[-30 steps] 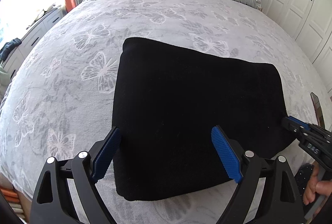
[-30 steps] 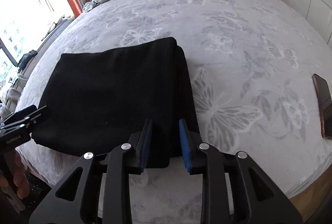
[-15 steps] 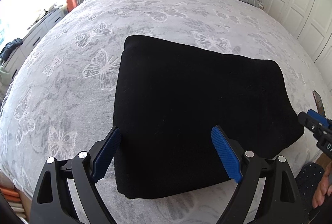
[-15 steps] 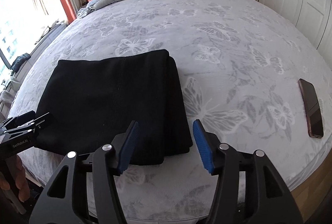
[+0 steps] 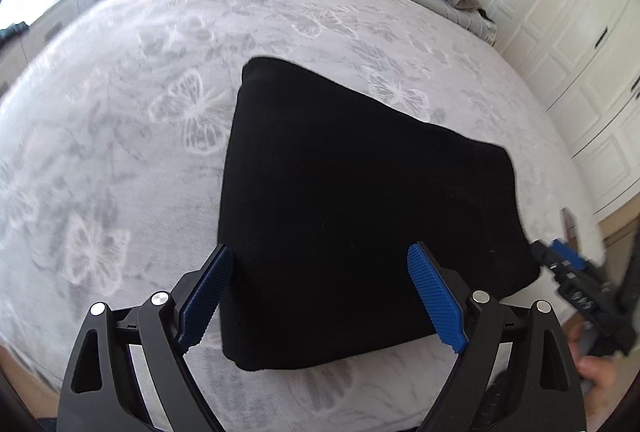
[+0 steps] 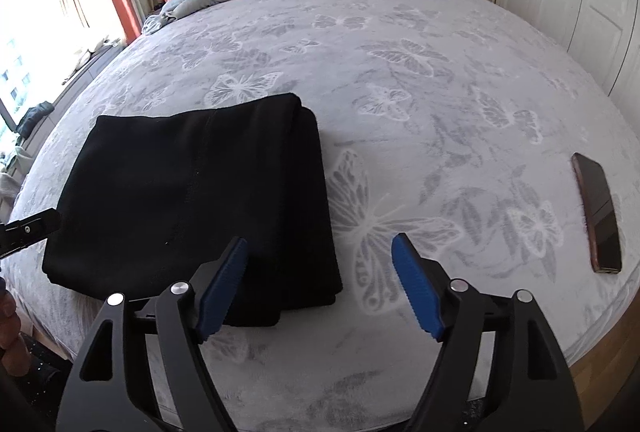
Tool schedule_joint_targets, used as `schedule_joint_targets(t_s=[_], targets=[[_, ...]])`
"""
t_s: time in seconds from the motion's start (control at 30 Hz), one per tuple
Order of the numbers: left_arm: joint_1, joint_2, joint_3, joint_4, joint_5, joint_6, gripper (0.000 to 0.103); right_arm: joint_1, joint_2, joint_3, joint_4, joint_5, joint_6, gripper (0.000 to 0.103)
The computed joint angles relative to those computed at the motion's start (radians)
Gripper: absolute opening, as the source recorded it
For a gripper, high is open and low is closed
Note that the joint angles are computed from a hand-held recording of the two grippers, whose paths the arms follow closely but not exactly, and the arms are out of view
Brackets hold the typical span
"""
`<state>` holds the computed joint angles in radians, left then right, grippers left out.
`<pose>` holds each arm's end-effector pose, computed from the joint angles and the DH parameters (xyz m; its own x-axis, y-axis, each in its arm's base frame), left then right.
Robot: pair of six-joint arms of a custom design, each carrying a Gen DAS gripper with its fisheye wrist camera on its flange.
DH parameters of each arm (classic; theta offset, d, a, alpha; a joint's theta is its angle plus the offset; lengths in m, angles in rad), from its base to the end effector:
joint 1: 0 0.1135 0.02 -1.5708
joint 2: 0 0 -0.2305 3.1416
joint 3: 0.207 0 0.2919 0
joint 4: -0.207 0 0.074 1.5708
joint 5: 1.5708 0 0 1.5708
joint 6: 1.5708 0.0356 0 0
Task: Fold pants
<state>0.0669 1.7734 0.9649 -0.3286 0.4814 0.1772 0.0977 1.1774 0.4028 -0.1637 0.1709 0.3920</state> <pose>0.3517 0.0070 0.0783 -0.8674 0.0985 -0.4877 0.2924 0.8940 -0.3395 0.2417 0.0176 0.0815 -0.7403 0.3057 -0.5987 0.3103 0.9455 0.0991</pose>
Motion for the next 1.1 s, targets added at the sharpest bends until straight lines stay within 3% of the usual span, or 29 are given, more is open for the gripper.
schedule_joint_targets(t_s=[0.17,0.27,0.33,0.43,0.6,0.63,0.67,0.7,0.77,0.87,0.93,1.0,1.1], targets=[[0.047,0.014,-0.008,0.017,0.108,0.014,0.086,-0.103,0.135,0.019,0.115,-0.225,0.031,0.077],[0.068,-0.062,-0.071,0.068,0.145,0.025,0.086,-0.079,0.095,0.002,0.122,-0.186,0.046,0.077],[0.068,-0.147,-0.150,0.168,0.110,0.002,0.086,-0.031,0.046,0.000,0.092,-0.098,0.035,0.077],[0.039,-0.221,-0.214,0.253,0.025,0.002,0.086,0.006,0.055,0.059,0.060,-0.077,-0.003,0.077],[-0.029,-0.224,-0.216,0.267,-0.098,0.002,0.086,-0.071,0.377,0.327,0.082,-0.162,-0.067,0.077],[-0.040,-0.210,-0.205,0.265,-0.122,0.000,0.086,-0.088,0.459,0.398,0.075,-0.180,-0.059,0.074],[-0.041,-0.191,-0.188,0.254,-0.139,0.004,0.086,-0.096,0.520,0.452,0.063,-0.203,-0.065,0.052],[-0.050,-0.173,-0.172,0.242,-0.158,0.007,0.086,-0.102,0.583,0.515,0.038,-0.247,-0.088,0.039],[-0.073,-0.138,-0.144,0.225,-0.210,0.002,0.086,-0.068,0.573,0.546,0.004,-0.177,-0.109,0.020],[-0.083,-0.098,-0.110,0.202,-0.237,-0.008,0.086,-0.049,0.450,0.500,0.039,-0.154,-0.125,0.021],[-0.080,-0.080,-0.097,0.194,-0.231,-0.016,0.086,-0.044,0.565,0.578,0.025,-0.077,-0.138,0.024],[-0.083,-0.060,-0.078,0.180,-0.234,-0.025,0.086,-0.058,0.689,0.651,-0.014,-0.090,-0.152,0.025],[-0.086,-0.037,-0.044,0.133,-0.222,-0.038,0.086,-0.016,0.526,0.505,0.031,-0.031,-0.071,0.026]])
